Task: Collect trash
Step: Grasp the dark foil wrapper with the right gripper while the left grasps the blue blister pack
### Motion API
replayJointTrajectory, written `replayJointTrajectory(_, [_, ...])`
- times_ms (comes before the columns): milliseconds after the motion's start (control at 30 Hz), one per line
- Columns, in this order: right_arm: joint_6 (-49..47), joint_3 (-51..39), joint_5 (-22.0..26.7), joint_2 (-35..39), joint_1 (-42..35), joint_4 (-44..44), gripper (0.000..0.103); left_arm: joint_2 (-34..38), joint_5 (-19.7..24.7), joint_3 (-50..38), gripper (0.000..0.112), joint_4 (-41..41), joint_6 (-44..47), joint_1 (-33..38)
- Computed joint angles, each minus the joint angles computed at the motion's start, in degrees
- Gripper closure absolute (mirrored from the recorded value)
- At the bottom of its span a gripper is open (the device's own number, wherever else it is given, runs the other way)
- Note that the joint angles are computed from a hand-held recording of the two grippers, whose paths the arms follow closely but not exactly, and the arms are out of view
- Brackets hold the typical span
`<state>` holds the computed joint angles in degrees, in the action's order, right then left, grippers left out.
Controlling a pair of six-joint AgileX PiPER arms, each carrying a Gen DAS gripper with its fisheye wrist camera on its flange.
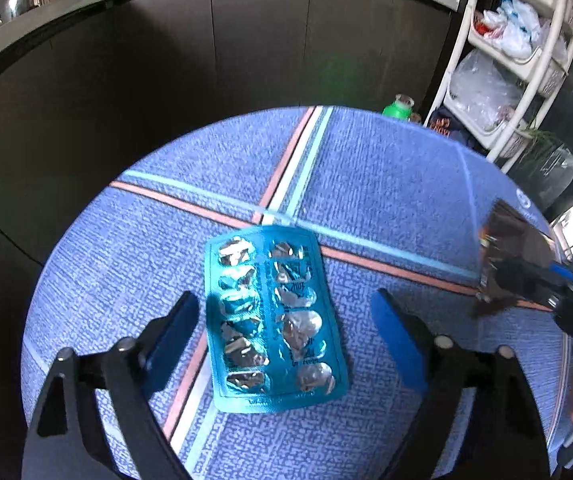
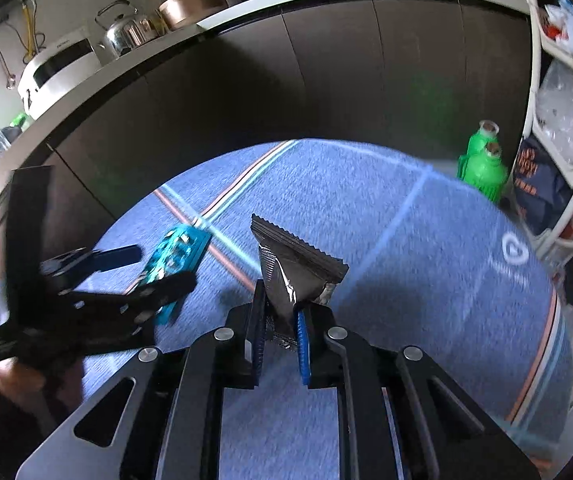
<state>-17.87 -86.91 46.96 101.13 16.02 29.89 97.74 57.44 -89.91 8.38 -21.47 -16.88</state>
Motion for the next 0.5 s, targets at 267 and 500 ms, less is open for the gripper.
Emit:
replayJointTrajectory(267, [-1.61, 6.89, 0.19, -5.15, -1.82, 2.95, 0.090, -0.52, 0.10, 1.58, 0.045, 3.07, -1.84, -0.96])
replayJointTrajectory(500, [-2.82, 11.17, 1.68, -11.43, -2.97, 2.40, 0.090, -5.00, 2.71, 3.27, 0.045, 6.27, -3.79, -4.19])
